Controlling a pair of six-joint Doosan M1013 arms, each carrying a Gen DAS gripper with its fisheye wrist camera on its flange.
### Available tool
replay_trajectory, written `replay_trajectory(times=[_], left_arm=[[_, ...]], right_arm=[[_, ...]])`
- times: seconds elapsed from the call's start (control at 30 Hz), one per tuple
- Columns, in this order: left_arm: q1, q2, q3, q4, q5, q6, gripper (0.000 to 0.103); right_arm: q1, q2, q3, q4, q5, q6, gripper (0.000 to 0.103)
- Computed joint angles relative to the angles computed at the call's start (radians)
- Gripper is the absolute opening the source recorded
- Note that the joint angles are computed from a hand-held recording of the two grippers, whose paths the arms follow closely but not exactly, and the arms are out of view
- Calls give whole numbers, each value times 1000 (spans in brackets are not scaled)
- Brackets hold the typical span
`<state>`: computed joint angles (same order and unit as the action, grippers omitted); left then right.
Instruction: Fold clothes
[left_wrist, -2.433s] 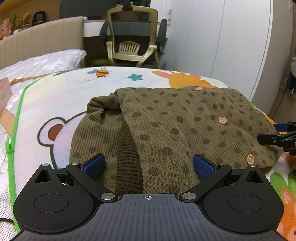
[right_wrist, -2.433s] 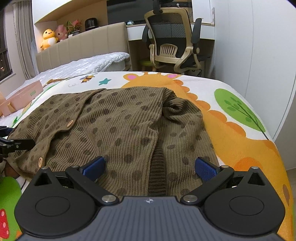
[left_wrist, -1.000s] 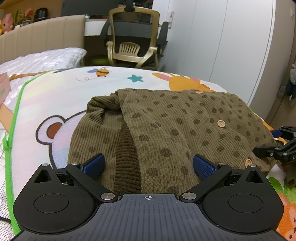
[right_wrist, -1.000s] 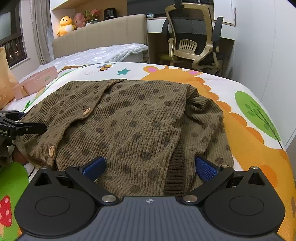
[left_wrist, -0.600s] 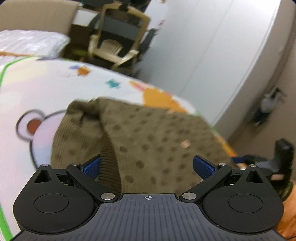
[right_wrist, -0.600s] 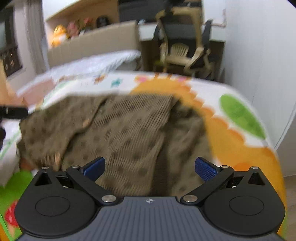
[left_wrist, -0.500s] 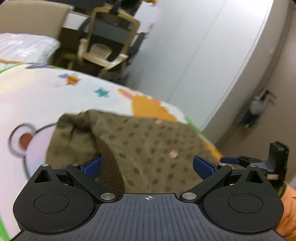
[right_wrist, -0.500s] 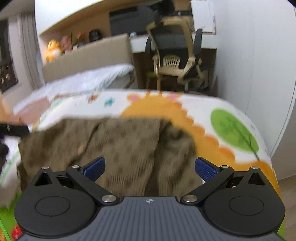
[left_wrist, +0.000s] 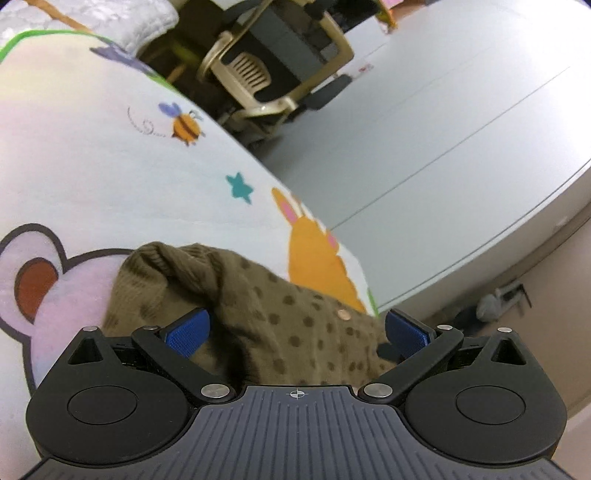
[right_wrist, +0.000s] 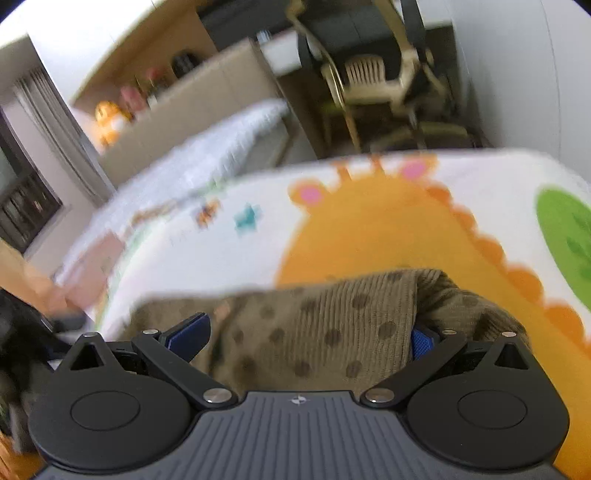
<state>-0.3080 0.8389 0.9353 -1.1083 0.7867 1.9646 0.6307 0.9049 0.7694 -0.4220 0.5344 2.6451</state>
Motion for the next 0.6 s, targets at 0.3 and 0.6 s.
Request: replay_trajectory(times=[0.3,0.6], left_arm=[[-9,14,-32,-31,-138,4,103],[-30,-53,38,-168,-92,401,103]], right_arm=[[77,32,-49,-381,447,-65,103],[103,-79,134,-462,137,106,103]])
